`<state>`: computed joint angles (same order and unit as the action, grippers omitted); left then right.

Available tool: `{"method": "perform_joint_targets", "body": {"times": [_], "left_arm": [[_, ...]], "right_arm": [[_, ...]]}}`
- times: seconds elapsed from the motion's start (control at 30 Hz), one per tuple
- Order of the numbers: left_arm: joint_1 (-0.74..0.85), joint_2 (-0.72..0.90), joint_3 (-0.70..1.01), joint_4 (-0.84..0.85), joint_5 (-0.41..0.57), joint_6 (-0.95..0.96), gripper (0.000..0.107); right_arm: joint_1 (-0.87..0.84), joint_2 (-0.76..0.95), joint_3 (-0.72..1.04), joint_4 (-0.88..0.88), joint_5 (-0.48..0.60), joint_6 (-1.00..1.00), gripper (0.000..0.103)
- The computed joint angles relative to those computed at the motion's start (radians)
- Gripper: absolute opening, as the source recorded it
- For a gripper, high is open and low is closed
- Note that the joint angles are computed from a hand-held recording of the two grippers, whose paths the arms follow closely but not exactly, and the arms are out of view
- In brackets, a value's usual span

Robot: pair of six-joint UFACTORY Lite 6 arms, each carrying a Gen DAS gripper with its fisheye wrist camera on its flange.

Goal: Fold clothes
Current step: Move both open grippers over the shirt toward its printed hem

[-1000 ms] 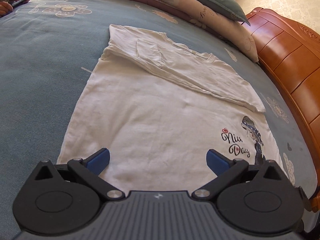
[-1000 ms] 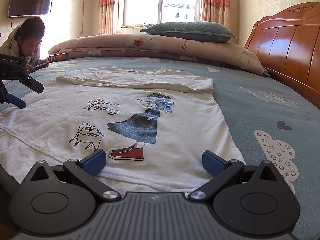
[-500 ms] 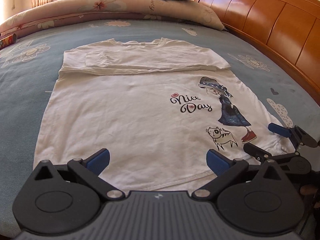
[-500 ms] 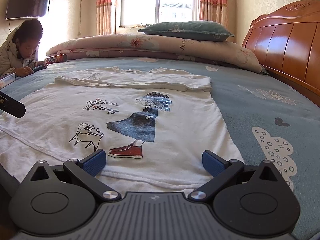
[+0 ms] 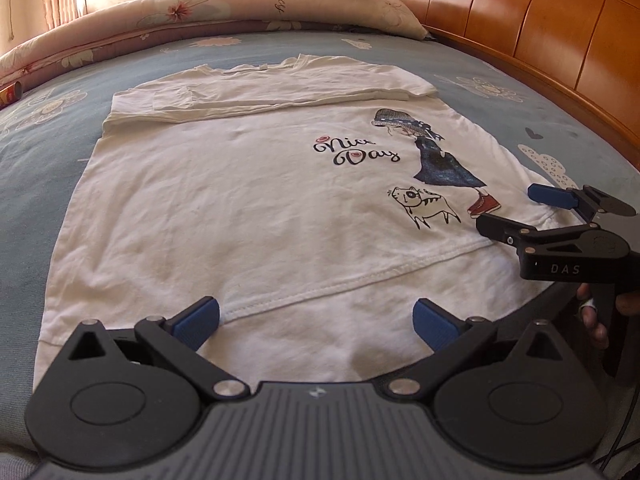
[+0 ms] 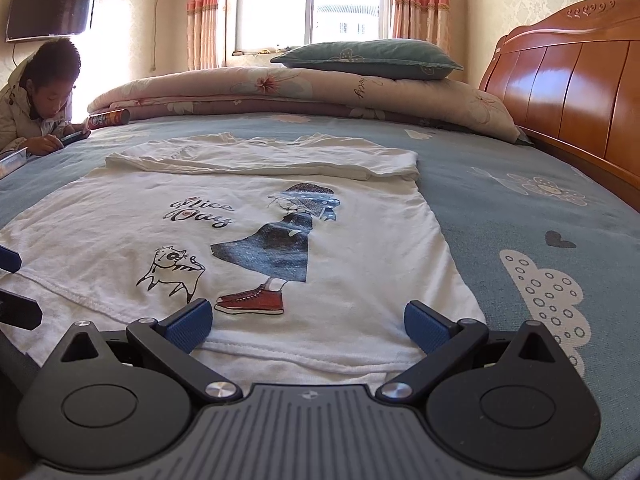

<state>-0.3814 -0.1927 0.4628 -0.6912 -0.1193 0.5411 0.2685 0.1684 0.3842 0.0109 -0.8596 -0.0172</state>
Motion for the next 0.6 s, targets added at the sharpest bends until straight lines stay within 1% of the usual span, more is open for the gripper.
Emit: {"method": "perform_joint_targets", "body": {"times": [0.03,0.07,0.1,0.13,0.17,0.23,0.27,0.33,0.37,0.43,0.53,0.6], "left_arm": [[-0.006,0.0,0.004,-0.063,0.001,0.063,0.102],[-0.009,-0.001,0.008,-0.085,-0.002,0.084,0.102],[-0.017,0.0,0.011,-0.065,-0.014,0.063,0.102],[-0.023,0.011,0.015,-0.006,-0.031,0.009,0.102],[-0.031,0.024,0.02,0.01,-0.048,-0.004,0.102],[-0.053,0.066,0.042,-0.038,-0.079,0.051,0.102],[-0.059,0.084,0.045,-0.029,-0.087,0.034,0.102],[-0.065,0.116,0.047,0.033,-0.107,-0.043,0.103],[-0.062,0.113,0.032,0.101,-0.126,-0.119,0.102],[-0.065,0.103,0.006,0.162,-0.156,-0.177,0.102],[-0.058,0.082,-0.056,0.315,-0.235,-0.312,0.102],[-0.057,0.078,-0.078,0.356,-0.271,-0.346,0.102]], "right_arm": [[0.002,0.003,-0.007,0.005,-0.017,-0.002,0.103],[0.003,0.007,-0.015,0.009,-0.036,-0.004,0.103],[0.005,-0.004,-0.021,0.017,-0.03,-0.008,0.103],[0.005,-0.02,-0.026,0.018,-0.011,-0.007,0.103],[0.004,-0.036,-0.03,0.017,0.011,-0.004,0.103],[0.001,-0.069,-0.036,0.014,0.055,0.001,0.103],[-0.001,-0.085,-0.04,0.012,0.077,0.004,0.103],[0.002,-0.103,-0.058,0.018,0.083,-0.003,0.103],[0.004,-0.107,-0.066,0.023,0.081,-0.006,0.103],[0.009,-0.105,-0.073,0.032,0.067,-0.007,0.103],[0.028,-0.093,-0.074,0.068,0.046,-0.015,0.103],[0.035,-0.09,-0.076,0.083,0.037,-0.018,0.103]]}}
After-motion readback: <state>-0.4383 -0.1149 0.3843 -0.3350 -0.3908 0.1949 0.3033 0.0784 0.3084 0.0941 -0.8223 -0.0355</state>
